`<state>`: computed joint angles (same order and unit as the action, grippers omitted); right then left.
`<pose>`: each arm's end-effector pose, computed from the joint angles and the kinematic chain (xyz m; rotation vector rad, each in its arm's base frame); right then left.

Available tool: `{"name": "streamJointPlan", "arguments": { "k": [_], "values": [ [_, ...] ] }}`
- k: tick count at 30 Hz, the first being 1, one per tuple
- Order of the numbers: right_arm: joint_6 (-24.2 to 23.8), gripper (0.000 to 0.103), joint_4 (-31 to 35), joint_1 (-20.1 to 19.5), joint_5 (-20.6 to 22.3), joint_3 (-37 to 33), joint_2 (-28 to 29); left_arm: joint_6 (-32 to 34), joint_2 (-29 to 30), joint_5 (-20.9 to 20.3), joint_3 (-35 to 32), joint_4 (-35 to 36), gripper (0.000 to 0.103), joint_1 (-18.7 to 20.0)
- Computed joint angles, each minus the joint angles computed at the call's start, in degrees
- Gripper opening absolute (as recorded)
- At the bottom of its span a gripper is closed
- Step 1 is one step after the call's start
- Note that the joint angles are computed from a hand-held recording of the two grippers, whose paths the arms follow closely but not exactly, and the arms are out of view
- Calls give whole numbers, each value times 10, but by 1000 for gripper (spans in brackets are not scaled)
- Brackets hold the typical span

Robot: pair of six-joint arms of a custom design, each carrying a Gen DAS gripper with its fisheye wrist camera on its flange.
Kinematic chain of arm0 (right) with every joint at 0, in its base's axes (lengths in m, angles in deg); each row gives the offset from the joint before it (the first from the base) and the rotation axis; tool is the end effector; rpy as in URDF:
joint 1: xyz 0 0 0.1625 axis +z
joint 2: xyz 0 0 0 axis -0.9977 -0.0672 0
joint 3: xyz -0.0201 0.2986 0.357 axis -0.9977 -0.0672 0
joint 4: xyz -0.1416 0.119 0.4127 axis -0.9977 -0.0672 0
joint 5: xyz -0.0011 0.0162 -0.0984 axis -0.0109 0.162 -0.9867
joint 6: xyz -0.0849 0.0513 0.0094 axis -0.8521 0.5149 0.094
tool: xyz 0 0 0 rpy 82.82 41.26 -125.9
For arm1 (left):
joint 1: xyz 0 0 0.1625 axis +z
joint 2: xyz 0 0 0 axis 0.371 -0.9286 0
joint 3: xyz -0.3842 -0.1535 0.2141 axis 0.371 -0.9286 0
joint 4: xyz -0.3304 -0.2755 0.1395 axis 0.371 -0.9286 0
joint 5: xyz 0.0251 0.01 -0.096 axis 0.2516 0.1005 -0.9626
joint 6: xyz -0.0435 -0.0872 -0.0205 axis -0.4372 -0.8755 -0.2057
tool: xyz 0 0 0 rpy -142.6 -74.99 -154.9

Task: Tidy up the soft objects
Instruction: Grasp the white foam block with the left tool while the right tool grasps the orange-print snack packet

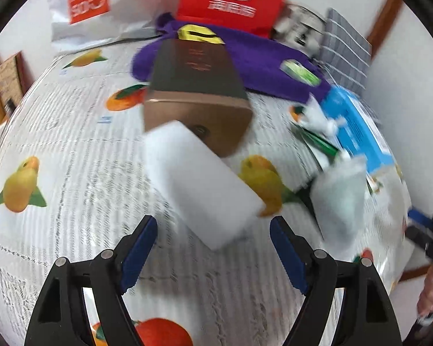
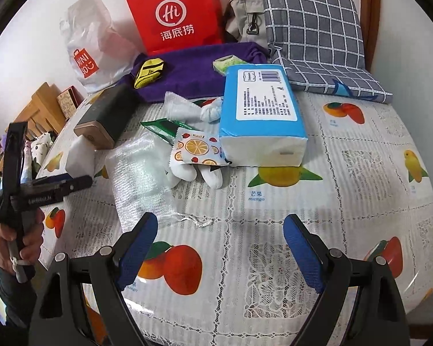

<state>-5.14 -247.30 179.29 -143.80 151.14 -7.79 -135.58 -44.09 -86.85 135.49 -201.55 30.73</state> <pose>0.1301 -0.5141 0.1018 0.8818 -2.5400 0.3929 -0.0639 -0.4322 0.1391 -0.2359 2.3613 -0.8533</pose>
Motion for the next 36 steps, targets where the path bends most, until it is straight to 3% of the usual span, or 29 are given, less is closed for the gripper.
{"name": "streamJointPlan", "arguments": {
  "k": [7, 8, 9, 13, 17, 22, 26, 33, 36],
  "values": [
    [4, 89, -4, -2, -4, -5, 10, -15, 23, 11, -2, -97, 75, 13],
    [5, 89, -5, -2, -4, -5, 11, -16, 31, 18, -3, -111, 67, 12],
    [5, 89, -7, -2, -5, -6, 13, -19, 37, 22, -2, -119, 52, 10],
    [0, 89, -47, -2, -17, -5, 29, -19, 46, 33, 1, -123, 47, 2],
    [-5, 74, -90, -1, -22, -7, 49, -32, 33, 32, 11, -103, 46, -11],
    [-2, 60, -72, -6, 24, -16, 56, -35, 27, 17, 24, -103, 45, -18],
    [-19, 60, -84, 5, 27, -26, 77, -23, 33, -6, 23, -115, 45, -12],
    [-59, 60, -119, 27, 12, -41, 117, -26, 39, 3, 24, -116, 42, -17],
    [-62, 36, -131, 33, -16, -55, 135, -22, 37, -3, 28, -128, 42, -16]
  ]
}}
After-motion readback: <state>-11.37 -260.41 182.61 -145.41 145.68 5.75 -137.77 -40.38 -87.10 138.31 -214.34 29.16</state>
